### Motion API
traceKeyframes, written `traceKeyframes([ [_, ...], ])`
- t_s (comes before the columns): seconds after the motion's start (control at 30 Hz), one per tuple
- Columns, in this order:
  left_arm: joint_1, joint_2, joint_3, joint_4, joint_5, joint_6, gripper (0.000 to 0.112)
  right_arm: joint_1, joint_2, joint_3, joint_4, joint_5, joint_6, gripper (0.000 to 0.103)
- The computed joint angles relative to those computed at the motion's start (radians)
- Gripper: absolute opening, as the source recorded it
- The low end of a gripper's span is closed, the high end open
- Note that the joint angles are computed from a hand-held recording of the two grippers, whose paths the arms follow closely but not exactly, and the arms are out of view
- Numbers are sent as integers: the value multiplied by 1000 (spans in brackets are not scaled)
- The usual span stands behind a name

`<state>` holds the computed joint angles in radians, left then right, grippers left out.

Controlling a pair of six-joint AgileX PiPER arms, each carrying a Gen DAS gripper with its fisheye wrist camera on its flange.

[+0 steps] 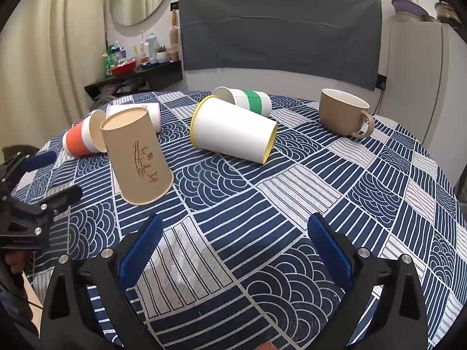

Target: Flip cup upside down

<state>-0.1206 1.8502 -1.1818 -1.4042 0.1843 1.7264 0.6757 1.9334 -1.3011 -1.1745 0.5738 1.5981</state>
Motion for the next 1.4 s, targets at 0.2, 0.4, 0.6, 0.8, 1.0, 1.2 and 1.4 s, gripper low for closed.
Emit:
traceKeyframes([
  [0.2, 10, 0, 0, -2, 21, 3, 97, 0, 6, -11, 21, 5, -23, 95],
  [0.4, 11, 0, 2, -24, 25, 27, 97, 2, 8, -15, 23, 11, -27, 95],
  [0.6, 15, 2, -5, 27, 33, -27, 97, 2, 10, -17, 26, 10, -32, 95],
  [0.8, 11, 1, -3, 20, 31, -13, 97, -5, 12, -20, 44, 1, -50, 95],
  [1.0, 4, 2, -3, 39, 20, -24, 97, -5, 11, -21, 53, 2, -57, 95],
  [1.2, 0, 5, -7, 67, 13, -50, 97, -3, 11, -19, 50, 4, -48, 95],
  [1.4, -6, 3, -1, 39, 0, -19, 97, -5, 9, -19, 56, 2, -53, 95],
])
